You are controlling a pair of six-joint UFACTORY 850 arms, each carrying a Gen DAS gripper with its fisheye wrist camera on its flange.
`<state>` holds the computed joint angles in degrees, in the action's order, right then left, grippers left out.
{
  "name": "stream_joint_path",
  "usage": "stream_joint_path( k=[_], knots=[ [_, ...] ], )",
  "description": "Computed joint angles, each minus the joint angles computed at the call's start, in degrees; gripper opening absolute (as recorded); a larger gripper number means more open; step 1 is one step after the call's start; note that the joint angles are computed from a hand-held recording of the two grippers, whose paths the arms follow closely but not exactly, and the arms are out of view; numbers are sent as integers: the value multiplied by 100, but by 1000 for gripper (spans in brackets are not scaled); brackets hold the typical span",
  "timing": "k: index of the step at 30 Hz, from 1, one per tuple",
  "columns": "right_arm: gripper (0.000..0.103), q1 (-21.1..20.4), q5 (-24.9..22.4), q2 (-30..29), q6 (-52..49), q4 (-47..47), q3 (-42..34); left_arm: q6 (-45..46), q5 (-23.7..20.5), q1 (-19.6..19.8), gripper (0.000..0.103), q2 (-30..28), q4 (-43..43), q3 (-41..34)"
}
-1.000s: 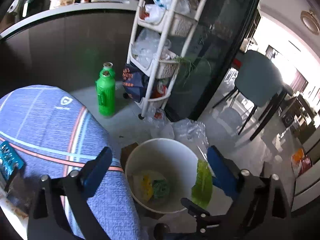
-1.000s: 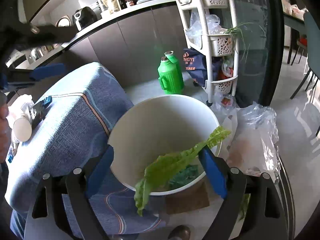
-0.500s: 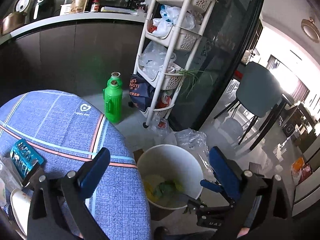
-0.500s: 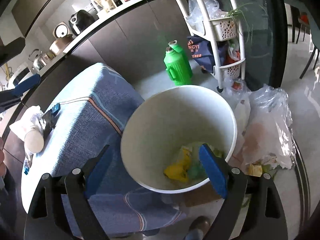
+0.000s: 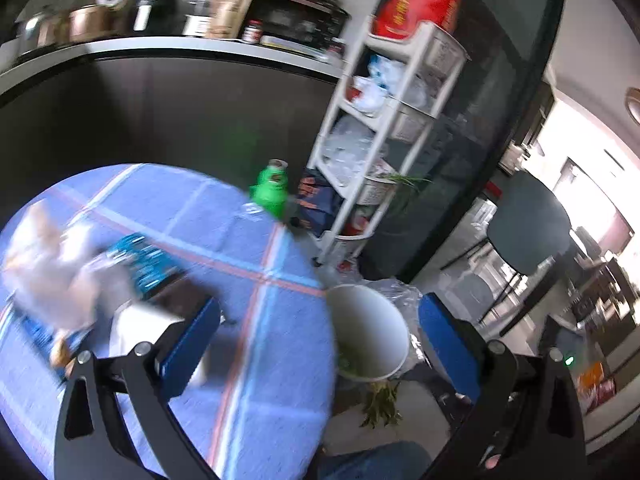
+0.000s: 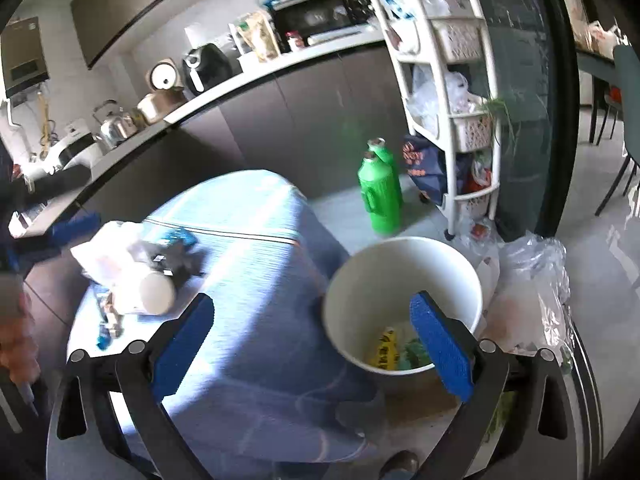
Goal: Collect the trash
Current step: 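Grasp the paper cup with the right tool while the left grasps the gum pack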
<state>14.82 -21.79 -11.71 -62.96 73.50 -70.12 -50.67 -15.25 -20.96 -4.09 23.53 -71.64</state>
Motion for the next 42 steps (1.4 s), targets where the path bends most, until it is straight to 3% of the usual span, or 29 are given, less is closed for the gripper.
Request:
stream_joint_path(
  k=[3, 15, 21, 25, 34, 39, 42],
  knots=[
    [94, 173, -4, 238, -65, 4, 141, -1053, -205, -13, 99, 528, 955, 575],
    [94, 1040, -272, 387, 647, -1105, 116, -1745, -894, 495, 99, 2199, 1277, 2405],
    [94, 1414, -401, -85, 916, -1799, -473, -940, -576, 1012, 99, 2645, 344, 2842],
    [94, 1560, -550, -567, 936, -1994, -1078, -548, -388, 1130, 98, 2688, 17, 2949],
    [94, 1644, -888, -1676, 1130, -2458, -2399, 838, -105, 1492, 89, 2580, -1190, 3022],
    [94, 1701, -1264, -2392, 1303, -2788, -3283, 2044, -6, 1753, 87, 2384, -2380, 2955],
    [94, 1679, -1636, -2627, 1449, -2872, -3580, 2383, 10, 1832, 87, 2226, -2656, 2861]
  ],
)
